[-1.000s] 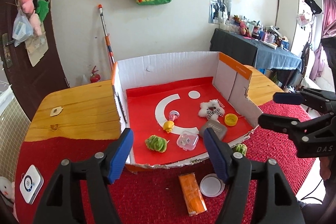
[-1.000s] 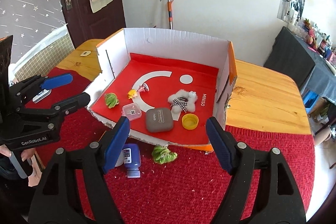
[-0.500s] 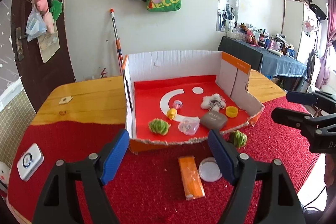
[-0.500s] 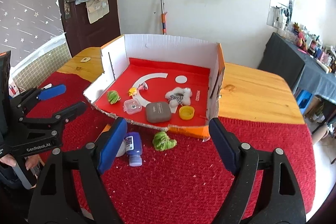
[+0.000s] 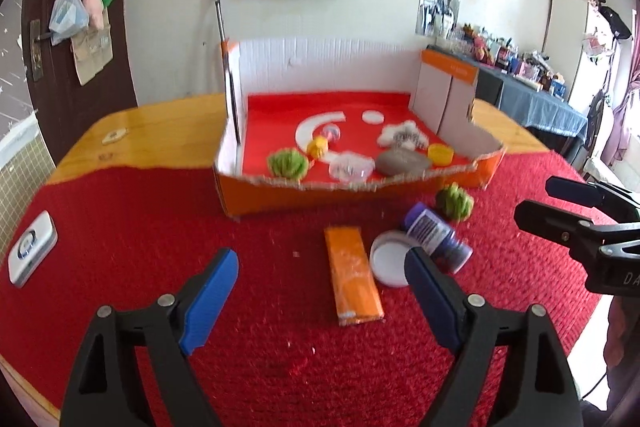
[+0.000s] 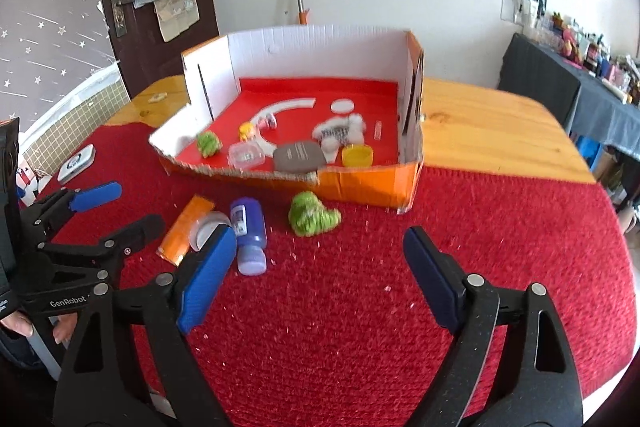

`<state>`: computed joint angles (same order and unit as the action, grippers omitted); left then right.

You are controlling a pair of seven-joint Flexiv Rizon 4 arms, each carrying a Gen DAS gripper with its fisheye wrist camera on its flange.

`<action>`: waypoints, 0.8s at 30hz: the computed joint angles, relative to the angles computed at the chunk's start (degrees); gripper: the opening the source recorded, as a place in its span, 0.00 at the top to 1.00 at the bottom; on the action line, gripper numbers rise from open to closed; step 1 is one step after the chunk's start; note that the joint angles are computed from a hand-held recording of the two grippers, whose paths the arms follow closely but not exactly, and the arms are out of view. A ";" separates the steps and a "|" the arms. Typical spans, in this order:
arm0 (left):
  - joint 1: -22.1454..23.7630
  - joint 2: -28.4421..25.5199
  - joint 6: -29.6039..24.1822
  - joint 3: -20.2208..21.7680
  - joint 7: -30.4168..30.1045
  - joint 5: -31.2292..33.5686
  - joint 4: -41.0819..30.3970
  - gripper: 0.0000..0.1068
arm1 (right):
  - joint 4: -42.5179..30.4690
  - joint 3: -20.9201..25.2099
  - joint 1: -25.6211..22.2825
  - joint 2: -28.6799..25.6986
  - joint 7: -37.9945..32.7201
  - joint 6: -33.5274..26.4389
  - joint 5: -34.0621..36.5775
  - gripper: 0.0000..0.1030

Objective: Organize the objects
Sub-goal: 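Withdraw both tools from the box toward the remaining items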

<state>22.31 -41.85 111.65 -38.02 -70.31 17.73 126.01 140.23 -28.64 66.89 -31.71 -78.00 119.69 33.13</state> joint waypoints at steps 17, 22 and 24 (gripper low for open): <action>-5.55 0.36 -7.14 4.41 5.50 -6.99 -2.23 0.18 | -2.63 4.71 -8.55 -1.71 3.52 -3.68 -6.03 0.17; -7.33 0.80 -7.08 6.20 7.12 -8.55 -2.90 0.18 | -3.18 3.32 -8.89 -1.76 4.92 -6.67 -9.28 0.17; -7.63 0.82 -7.33 6.49 7.69 -8.99 -3.27 0.18 | -3.24 2.76 -8.76 -1.93 5.61 -7.30 -10.52 0.17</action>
